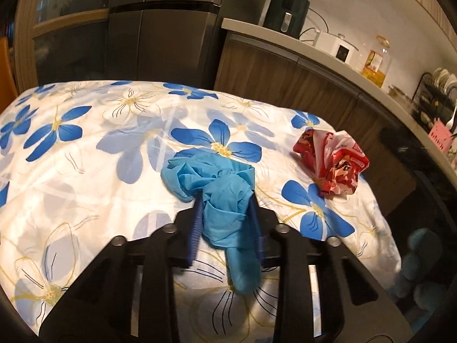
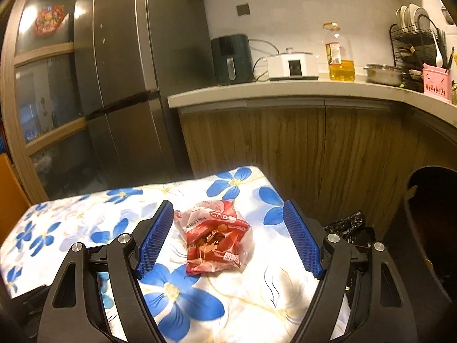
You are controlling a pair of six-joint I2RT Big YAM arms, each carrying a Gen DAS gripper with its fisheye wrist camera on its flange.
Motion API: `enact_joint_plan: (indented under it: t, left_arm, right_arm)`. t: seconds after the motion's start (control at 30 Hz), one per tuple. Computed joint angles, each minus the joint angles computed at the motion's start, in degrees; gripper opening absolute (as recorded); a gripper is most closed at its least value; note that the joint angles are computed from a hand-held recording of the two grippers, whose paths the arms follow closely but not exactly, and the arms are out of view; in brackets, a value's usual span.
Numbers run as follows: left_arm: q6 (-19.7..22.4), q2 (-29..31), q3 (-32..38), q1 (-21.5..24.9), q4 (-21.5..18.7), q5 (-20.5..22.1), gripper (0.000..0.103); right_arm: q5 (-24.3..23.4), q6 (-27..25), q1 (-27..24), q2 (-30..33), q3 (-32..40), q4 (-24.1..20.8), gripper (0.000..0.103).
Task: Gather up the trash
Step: 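Grasp the blue glove with the left gripper while the right gripper grasps the red wrapper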
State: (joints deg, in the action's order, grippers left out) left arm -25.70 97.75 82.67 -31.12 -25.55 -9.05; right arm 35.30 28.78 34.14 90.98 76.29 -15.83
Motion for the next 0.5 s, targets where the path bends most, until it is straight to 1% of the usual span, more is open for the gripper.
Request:
enact_joint_plan:
  t: [0.03,0.1,0.17,0.2,0.27,0.3,0.37,0.4,0.43,0.47,0.5]
  left_arm:
    - [-0.25,-0.56,-0.88,0.09,1.1,0.27,0.02]
    - [-0.72,-1.61,-2.48,0.22,3.33,0.35,0.017]
    - [-1.24,-3.18,-4.79,0.43,6.41,0.59,0.016]
    - [-1.59,-3.78,-5.59,0.53,7.51,0.62,0.016]
    - [-2.22,-4.67,-6.85,0.71,9.32,0.76,0.015]
    - [-2.28,-4.8,-6.83,0.83,9.3,0.84,0.015]
    - [-2.35,-4.67,-6.76,0.77,9.37,0.97,0.015]
    - [-2.36,-4.58,-6.63,0.73,9.18,0.98,0.015]
    - [-2.42,-4.43,-6.49,0.72,8.96,1.09,0.015]
    - [-2.55,-4.43,-6.55,0.84,8.94,1.32,0.015]
    - [-2.61,-4.46,-6.61,0.99,8.95,1.5,0.015]
  right_arm:
    - [-1.12,0.29,-0.52,0.97,0.98,-0.78,0.077]
    - [-2.87,0.23,-1.19,2.25,2.15,-1.14,0.077]
    - [-4.26,0.7,-1.68,3.63,3.69,-2.72,0.074]
    - [-5.04,0.92,-1.86,4.03,4.05,-3.1,0.07]
    - [-7.01,1.53,-2.3,5.29,5.5,-5.57,0.062]
    - [-7.76,1.43,-2.36,5.68,5.72,-5.96,0.059]
    - [-8.4,1.51,-2.41,6.39,6.43,-7.32,0.047]
    - [-9.01,1.53,-2.48,6.64,6.75,-7.96,0.036]
    - [-9.4,1.55,-2.49,6.78,6.86,-8.13,0.029]
    - [-10.06,1.55,-2.55,6.95,7.03,-8.51,0.026]
    - [-11.0,1.4,-2.61,7.12,7.21,-8.82,0.019]
